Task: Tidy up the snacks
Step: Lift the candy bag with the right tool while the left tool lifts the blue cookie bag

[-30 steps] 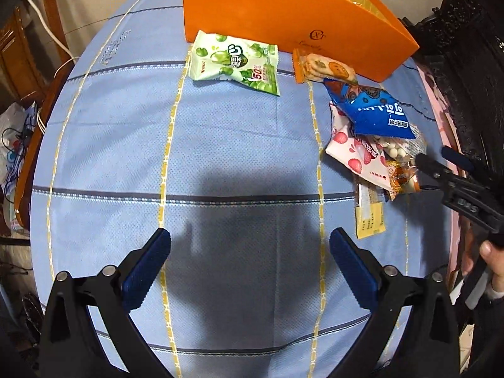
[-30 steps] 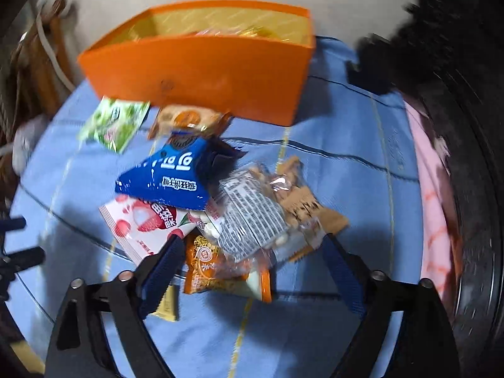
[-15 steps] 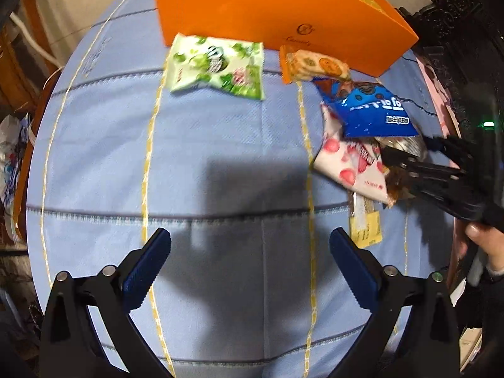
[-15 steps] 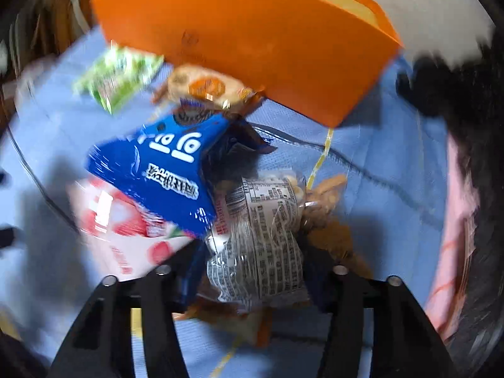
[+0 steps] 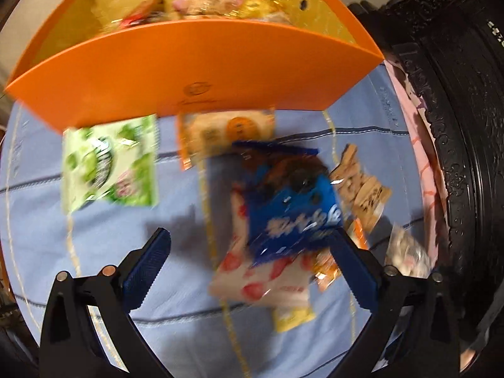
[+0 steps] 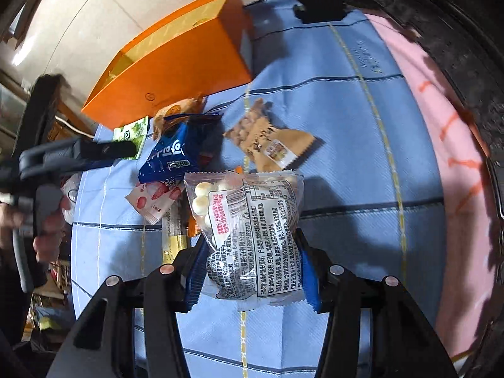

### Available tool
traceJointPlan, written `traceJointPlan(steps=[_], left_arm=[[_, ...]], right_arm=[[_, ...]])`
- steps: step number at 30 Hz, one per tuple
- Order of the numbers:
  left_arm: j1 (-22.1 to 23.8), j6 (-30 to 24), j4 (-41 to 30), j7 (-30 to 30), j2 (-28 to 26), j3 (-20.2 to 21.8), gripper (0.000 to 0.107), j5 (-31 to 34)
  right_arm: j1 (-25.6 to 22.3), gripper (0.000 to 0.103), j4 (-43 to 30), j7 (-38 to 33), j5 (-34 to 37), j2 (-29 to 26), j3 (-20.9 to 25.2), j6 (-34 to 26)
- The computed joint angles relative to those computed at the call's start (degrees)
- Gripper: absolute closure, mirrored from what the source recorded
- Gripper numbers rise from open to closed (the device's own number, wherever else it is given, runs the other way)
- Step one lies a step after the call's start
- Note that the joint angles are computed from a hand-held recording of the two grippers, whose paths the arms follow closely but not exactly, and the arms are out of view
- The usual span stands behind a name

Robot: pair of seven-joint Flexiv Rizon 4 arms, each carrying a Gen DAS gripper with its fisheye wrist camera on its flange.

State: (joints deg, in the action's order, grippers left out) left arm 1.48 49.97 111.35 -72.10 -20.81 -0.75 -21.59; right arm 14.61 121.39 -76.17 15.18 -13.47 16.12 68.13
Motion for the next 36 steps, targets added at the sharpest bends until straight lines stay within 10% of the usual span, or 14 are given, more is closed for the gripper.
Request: traceJointPlan(steps=[17, 25, 36], left_arm=[[-7.6, -6.8, -16.0, -18.2, -12.0, 3.5, 0.008, 17.4], [-6.7, -5.6, -15.0, -17.6, -11.8, 2.2, 0.037, 16.7], [-8.2, 7.4, -4.1, -19.0, -3.1, 5.4, 0.050, 23.6]], right_arm=[[-0.8, 0.051, -3.0, -4.4, 3.8, -1.4, 0.6, -1.1], [-0.6, 0.051, -3.3, -4.1, 3.2, -1.7, 0.6, -1.4], [0.1, 0.051, -2.0, -3.3, 1.5, -0.3, 0.4, -0.6]])
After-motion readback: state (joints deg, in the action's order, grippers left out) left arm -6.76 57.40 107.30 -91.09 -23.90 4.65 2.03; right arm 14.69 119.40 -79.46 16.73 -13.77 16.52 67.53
